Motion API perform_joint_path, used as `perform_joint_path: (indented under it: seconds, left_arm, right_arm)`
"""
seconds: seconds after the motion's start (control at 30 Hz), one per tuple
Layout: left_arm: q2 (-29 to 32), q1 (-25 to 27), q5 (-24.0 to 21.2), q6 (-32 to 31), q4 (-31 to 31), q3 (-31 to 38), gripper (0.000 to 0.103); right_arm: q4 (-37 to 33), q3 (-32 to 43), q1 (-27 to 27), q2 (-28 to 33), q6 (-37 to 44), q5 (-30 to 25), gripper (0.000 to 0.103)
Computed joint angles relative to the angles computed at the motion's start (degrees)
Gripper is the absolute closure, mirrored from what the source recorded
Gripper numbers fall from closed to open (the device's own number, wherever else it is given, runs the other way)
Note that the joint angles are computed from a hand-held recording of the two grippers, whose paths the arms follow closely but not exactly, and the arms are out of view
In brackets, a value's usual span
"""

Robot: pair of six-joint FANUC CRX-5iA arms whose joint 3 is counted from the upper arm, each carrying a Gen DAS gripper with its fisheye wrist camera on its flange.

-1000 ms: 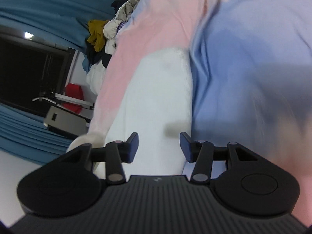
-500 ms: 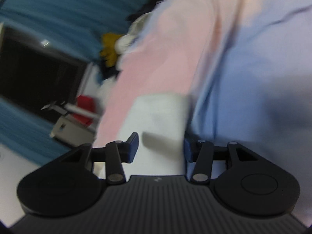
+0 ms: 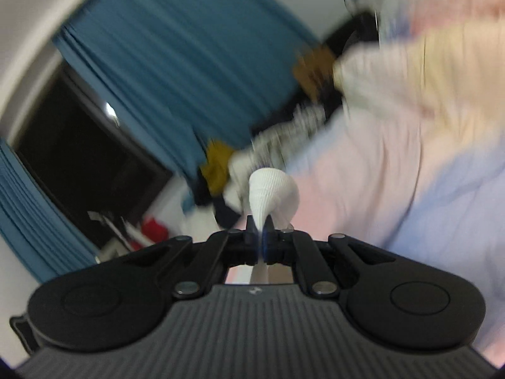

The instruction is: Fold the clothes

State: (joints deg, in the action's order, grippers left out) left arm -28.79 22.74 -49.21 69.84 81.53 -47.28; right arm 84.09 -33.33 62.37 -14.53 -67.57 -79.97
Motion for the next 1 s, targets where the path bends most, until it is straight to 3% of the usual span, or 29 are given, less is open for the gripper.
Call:
perform_joint_path:
  seconds: [0.13,0.2,0.3,0.4,0.5,0.6,0.67,0.73,0.8,1.0]
  left_arm:
    - [-0.7,4.4,-3.6,8.6,-5.7,0.5,0.015]
    - [-0.6,5.8,-5.0,11.7,-7.4,0.5,0.016]
    - [-0.7,5.5,-3.5,13.2,-5.9,-0.3,0.018]
    - [0.0,4.7,-1.2,14.5,-4.3,-0.7,0.024]
    - [1.6,5.2,-1.3,16.9,-4.0,-0.4,0.038]
    - [3.5,6.0,-2.6,18.7,-3.7,0.2,0.051]
    - [4.8,6.7,-3.9,19.7,-3.5,0.8,0.064]
    - [4.7,8.1,-5.1,20.9,-7.5,2.6,0.081]
    - [4.5,9.3,-6.3,21.9,-11.4,4.7,0.088]
    - [4.7,14.0,-11.1,20.4,-17.3,12.7,0.093]
  right_arm:
    - [-2.6,1.7,8.9,0.3,-2.3,-18.9,0.097]
    - [-8.7,3.1,13.6,0.7,-5.5,-28.1,0.097]
    - [-22.1,4.4,19.0,-0.7,-14.7,-35.0,0.097]
    - [-33.6,2.9,22.5,-4.2,-28.7,-32.7,0.097]
    - [-39.3,2.5,22.3,-5.6,-35.4,-29.2,0.097]
    - [-39.8,4.4,20.3,-3.9,-31.2,-29.9,0.096]
    - [-38.5,4.6,19.3,-3.3,-28.4,-29.6,0.096]
    - [-38.0,4.3,19.3,-3.4,-28.2,-29.7,0.096]
    - [-38.0,3.2,19.8,-4.4,-29.8,-29.8,0.096]
    - [-38.9,2.6,21.6,-4.7,-30.5,-31.3,0.097]
